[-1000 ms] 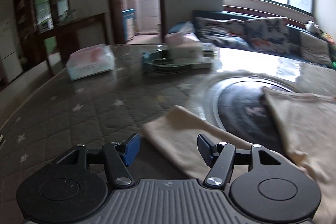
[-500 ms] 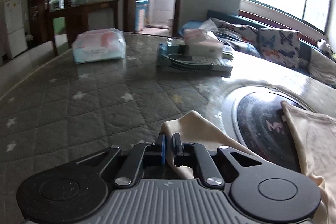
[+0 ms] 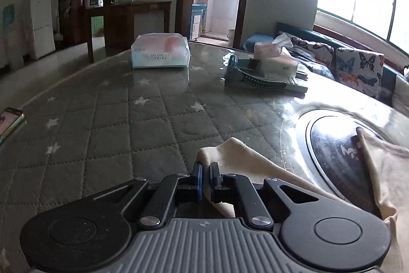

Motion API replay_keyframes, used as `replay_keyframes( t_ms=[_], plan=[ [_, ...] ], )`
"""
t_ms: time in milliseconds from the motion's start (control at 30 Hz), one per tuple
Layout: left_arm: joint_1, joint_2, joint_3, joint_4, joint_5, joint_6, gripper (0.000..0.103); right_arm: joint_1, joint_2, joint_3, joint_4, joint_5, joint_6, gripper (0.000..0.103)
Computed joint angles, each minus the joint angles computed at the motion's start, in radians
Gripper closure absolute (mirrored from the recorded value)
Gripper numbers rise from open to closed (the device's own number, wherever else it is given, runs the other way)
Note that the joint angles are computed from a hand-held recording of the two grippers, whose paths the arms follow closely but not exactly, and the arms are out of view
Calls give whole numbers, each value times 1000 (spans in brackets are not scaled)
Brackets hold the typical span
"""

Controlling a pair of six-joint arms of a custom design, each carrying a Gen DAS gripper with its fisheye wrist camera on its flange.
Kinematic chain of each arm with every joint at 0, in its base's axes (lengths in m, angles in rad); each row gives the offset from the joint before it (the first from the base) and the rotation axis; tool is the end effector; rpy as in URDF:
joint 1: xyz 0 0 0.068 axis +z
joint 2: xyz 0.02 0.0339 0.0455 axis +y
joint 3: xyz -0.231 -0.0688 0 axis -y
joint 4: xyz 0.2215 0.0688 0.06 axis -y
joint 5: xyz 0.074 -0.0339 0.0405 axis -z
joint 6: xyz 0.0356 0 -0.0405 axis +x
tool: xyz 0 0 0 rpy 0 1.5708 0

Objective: Fold clothes
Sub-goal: 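Grasp the sleeve with the left gripper and lift it across the body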

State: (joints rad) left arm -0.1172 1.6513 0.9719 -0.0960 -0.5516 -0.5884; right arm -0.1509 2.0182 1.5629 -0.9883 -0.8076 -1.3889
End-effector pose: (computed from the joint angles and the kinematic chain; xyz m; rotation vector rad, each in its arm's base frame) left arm 0.3231 -0.0193 0.1782 -0.7703 2.0847 0.2658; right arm 0.3576 -0.0283 0.1804 -1.4566 1.9313 0.6346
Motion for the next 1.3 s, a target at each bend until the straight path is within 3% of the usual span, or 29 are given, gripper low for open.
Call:
replay_keyframes(
  t_ms=[67, 333, 467, 600, 800, 1033, 1300],
  plan=[
    [-1, -11, -11, 19, 3, 7, 97, -26, 9, 35, -24, -17, 26, 88],
    [-73, -115, -42, 76, -24, 45, 97, -22, 8, -13, 129, 31, 145, 88],
    [-143, -181, -22, 79, -57, 94, 97, -15, -28, -89, 203, 44, 115, 88],
    [-235, -203, 27, 102, -86, 154, 97, -22, -12, -68, 215, 12, 180, 88],
    [-382, -152, 127, 144, -100, 233, 97, -48, 24, -14, 169, 13, 166, 88],
    [-494, -4, 255, 194, 13, 271, 97, -163, 142, 214, 114, -11, 329, 87],
    [-547, 217, 410, 129, 208, 242, 93, -311, 291, 448, 79, 2, 463, 87]
  ],
)
